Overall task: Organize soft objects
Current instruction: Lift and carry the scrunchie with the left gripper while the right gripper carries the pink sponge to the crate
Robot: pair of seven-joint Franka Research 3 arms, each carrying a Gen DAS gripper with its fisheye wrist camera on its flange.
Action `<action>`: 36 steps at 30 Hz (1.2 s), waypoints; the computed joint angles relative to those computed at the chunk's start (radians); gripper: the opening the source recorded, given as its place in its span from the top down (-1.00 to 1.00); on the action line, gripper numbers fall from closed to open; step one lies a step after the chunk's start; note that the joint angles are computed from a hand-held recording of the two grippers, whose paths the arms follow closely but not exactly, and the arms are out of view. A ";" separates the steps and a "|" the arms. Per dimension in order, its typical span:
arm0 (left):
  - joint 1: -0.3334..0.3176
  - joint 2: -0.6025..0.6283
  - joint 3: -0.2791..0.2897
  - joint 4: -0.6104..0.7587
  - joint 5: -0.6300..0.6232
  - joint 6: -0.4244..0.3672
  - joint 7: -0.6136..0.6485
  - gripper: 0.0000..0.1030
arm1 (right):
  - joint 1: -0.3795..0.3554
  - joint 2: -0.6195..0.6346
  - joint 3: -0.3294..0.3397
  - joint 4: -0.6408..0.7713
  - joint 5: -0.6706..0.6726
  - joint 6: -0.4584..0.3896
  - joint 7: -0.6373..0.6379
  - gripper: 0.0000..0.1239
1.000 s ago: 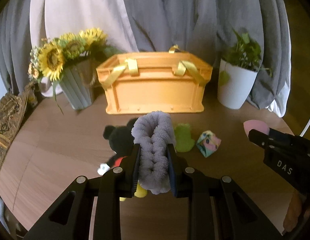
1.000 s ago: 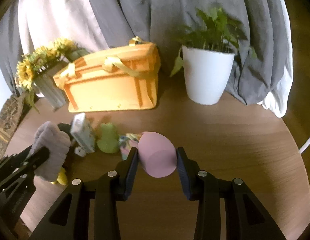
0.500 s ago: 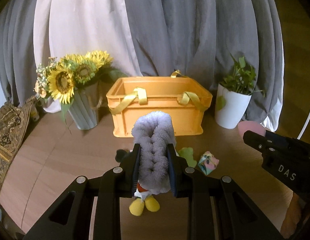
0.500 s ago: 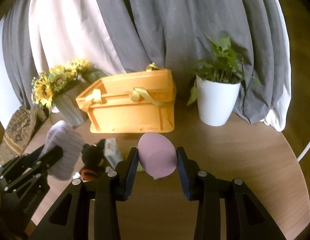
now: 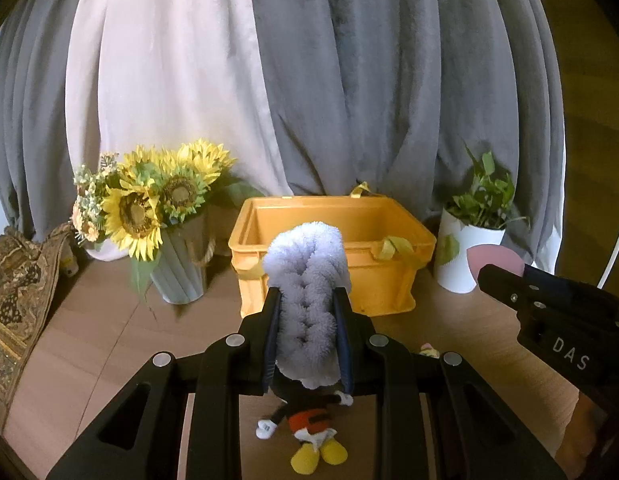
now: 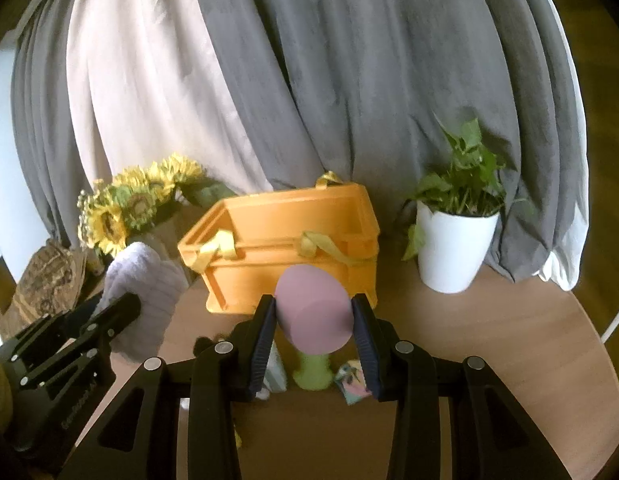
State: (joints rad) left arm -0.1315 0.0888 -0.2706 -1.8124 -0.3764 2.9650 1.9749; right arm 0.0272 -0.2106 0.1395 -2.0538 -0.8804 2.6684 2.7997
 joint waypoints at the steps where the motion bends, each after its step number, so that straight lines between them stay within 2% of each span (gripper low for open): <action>1: 0.005 0.008 -0.003 0.017 -0.016 -0.007 0.014 0.51 | -0.001 0.009 0.002 0.012 -0.006 0.001 0.005 0.36; 6: 0.018 0.044 -0.008 0.080 -0.007 -0.011 0.023 0.51 | 0.010 0.054 -0.001 0.074 -0.060 0.001 0.039 0.36; 21: 0.074 0.191 -0.080 0.307 0.068 -0.022 0.008 0.51 | 0.082 0.169 -0.085 0.245 -0.147 -0.002 0.057 0.36; 27: 0.061 0.285 -0.087 0.448 0.141 -0.060 -0.028 0.51 | 0.102 0.229 -0.125 0.319 -0.153 0.012 0.035 0.36; 36: -0.005 0.456 -0.048 0.712 0.283 -0.152 -0.124 0.51 | 0.132 0.335 -0.195 0.443 -0.053 0.028 -0.049 0.36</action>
